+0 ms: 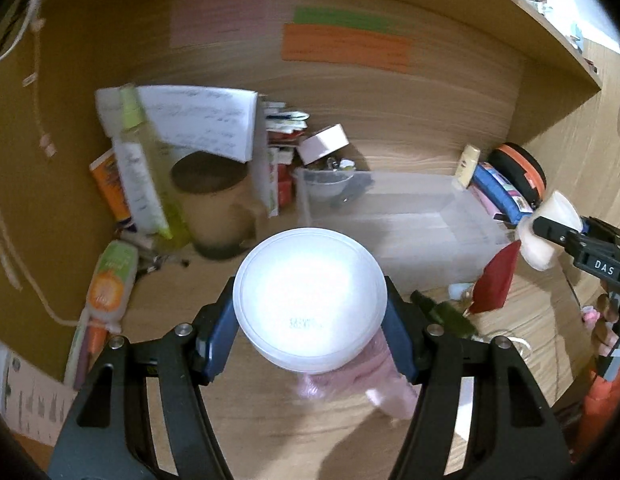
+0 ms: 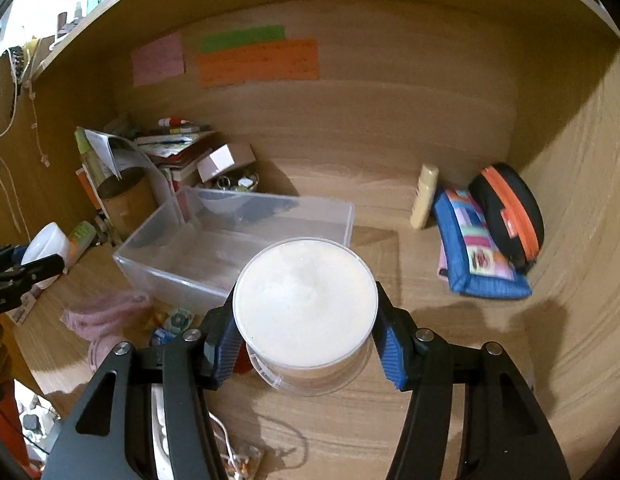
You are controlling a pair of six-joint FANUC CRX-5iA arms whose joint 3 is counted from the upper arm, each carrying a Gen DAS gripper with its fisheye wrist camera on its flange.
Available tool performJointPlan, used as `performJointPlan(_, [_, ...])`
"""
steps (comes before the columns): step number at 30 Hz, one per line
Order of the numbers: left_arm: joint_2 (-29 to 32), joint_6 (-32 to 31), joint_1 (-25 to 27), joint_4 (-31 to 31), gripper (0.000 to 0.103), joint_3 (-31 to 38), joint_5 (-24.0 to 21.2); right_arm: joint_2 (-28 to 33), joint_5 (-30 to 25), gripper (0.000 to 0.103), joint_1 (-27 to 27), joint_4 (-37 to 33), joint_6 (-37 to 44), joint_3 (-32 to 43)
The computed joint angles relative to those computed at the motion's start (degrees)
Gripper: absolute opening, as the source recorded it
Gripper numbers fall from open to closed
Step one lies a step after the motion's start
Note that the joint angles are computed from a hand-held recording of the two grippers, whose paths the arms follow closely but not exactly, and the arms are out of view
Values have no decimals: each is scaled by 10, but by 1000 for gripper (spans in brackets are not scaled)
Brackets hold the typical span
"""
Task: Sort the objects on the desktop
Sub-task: 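Carry the white lid with the left tool and the cream jar with the right tool into the clear box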
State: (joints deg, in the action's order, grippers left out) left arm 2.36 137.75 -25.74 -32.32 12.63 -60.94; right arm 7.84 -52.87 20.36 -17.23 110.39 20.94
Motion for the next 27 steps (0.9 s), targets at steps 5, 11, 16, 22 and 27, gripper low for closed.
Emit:
performJointPlan(5, [25, -44, 17, 21, 65, 35, 3, 14, -2, 54, 4, -2, 2, 23])
performJointPlan(11, [58, -94, 38, 50, 65, 76, 4, 41, -10, 54, 15, 6, -3, 58])
performJointPlan(16, [95, -138, 59, 90, 65, 114, 1, 69, -27, 54, 25, 9, -4, 96])
performJointPlan(22, [137, -177, 84, 138, 65, 153, -5, 101, -45, 54, 39, 19, -5, 133])
performJointPlan(27, [170, -199, 95, 161, 65, 180, -20, 136, -64, 54, 49, 37, -11, 168])
